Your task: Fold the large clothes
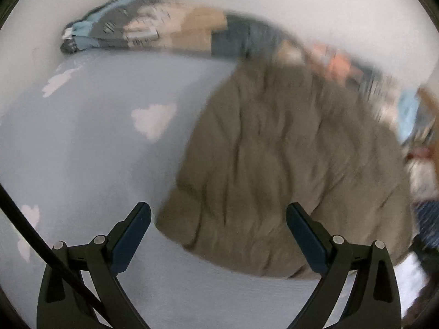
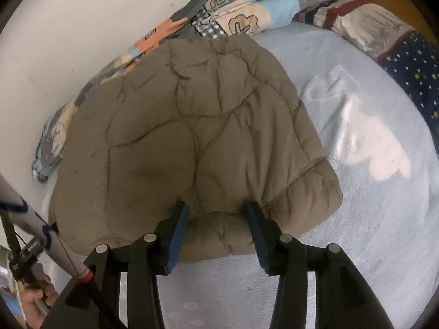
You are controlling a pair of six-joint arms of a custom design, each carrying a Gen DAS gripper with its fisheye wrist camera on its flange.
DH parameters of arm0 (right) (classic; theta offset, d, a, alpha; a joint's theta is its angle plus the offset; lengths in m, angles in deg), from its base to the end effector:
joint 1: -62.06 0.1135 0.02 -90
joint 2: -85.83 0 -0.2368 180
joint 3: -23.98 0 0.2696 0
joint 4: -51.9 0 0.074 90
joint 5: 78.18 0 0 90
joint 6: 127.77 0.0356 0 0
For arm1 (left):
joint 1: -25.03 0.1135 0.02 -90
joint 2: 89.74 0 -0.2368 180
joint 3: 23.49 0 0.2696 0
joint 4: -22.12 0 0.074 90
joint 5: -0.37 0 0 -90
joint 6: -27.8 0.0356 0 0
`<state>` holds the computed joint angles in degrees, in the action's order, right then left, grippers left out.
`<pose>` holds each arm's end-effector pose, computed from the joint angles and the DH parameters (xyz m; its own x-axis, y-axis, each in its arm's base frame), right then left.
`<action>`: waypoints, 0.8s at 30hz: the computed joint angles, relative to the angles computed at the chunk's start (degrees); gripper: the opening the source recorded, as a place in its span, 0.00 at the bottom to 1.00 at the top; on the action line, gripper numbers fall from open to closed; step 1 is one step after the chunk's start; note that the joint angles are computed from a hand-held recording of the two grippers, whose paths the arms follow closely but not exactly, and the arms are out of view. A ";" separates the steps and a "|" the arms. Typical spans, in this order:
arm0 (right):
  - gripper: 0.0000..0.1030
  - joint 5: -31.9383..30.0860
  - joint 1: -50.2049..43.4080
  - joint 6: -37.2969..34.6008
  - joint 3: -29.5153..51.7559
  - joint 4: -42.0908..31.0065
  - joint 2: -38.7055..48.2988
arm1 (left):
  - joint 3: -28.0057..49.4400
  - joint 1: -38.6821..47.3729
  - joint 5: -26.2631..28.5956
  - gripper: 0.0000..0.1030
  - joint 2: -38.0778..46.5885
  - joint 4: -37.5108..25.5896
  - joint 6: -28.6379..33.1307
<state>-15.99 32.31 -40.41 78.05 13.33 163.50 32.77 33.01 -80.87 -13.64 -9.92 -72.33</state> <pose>0.2389 -0.1174 0.1436 -0.7785 0.3980 -0.4854 0.2142 0.8953 0.3906 0.2821 0.0341 0.1660 -0.7592 -0.2820 -0.5866 -0.1804 0.9571 -0.2265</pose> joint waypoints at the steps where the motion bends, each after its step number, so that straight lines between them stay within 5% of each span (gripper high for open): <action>1: 0.48 -1.73 -1.21 0.52 0.24 -0.28 -0.81 | -0.24 1.46 1.15 0.96 -1.95 -0.08 -0.29; 5: 0.64 -5.35 -6.58 2.92 0.28 0.17 -4.86 | 0.17 6.42 4.33 0.96 -3.54 -0.44 -0.54; 11: 0.64 -7.26 -10.39 3.91 1.25 -0.80 -1.41 | 2.43 9.22 9.78 0.96 4.64 -2.14 -2.33; 18: 0.65 -8.25 -9.70 3.16 2.87 -3.58 3.08 | 4.24 5.24 5.36 0.96 10.17 -4.98 -0.50; 24: 0.67 -10.87 -11.41 3.37 5.11 -6.20 6.27 | 2.19 5.24 4.66 0.96 3.39 -4.39 -1.07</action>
<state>-26.87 20.90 -37.04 83.16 7.13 169.77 34.96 38.25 -76.21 -10.25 -14.31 -73.40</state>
